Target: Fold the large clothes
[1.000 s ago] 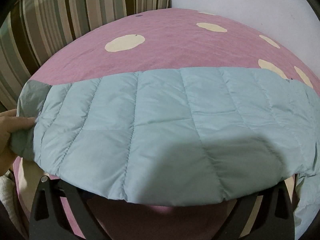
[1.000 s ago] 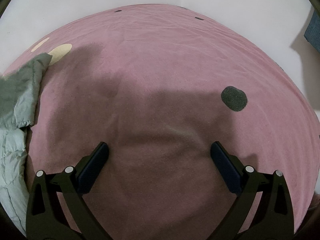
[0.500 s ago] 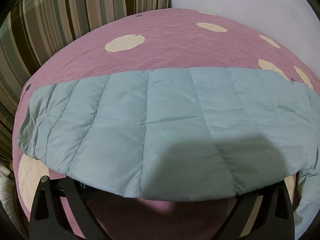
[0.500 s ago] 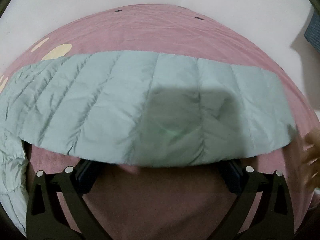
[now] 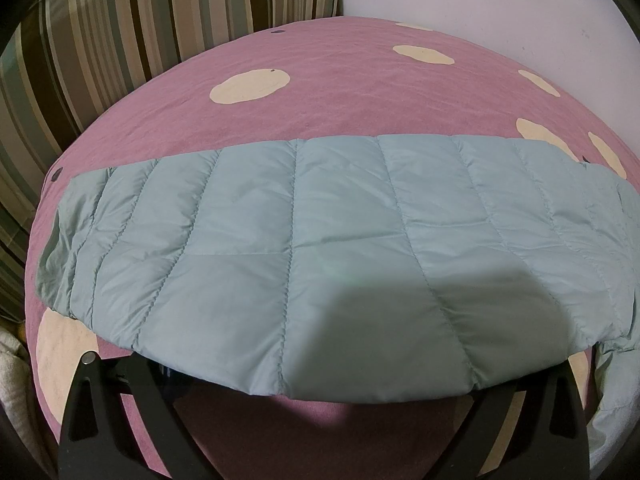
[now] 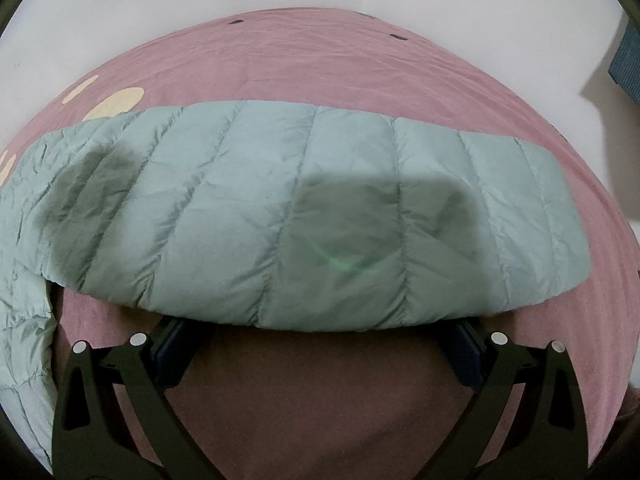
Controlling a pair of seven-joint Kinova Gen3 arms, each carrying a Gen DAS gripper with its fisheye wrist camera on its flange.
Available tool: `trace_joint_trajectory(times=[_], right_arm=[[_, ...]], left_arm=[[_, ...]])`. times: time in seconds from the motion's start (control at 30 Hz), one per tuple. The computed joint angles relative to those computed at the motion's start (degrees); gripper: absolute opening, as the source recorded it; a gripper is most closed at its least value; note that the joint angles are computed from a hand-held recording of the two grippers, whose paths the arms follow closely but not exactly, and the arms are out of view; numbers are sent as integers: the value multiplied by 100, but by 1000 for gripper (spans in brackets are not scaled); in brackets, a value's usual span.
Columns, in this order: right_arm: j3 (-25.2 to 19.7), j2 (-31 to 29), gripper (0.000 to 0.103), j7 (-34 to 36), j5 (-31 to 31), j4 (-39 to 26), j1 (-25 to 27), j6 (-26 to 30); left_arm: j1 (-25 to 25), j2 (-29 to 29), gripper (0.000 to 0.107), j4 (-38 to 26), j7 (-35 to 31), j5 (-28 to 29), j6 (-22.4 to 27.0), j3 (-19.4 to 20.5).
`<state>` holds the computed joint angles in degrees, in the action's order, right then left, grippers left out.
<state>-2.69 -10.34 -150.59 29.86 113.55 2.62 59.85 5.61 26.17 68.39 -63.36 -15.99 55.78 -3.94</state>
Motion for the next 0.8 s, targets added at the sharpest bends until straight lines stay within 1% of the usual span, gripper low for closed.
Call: trace_joint_trajectory(times=[0.3, 0.53, 0.8], right_arm=[[-10, 7, 101, -10, 1, -10, -4, 13], [59, -12, 101, 126, -58, -24, 49, -26], [10, -26, 101, 86, -28, 1, 59, -6]], left_arm=[[20, 7, 99, -15, 18, -22, 21, -2], [-6, 11, 99, -18, 6, 11, 21, 16], [59, -20, 99, 12, 62, -48, 29, -1]])
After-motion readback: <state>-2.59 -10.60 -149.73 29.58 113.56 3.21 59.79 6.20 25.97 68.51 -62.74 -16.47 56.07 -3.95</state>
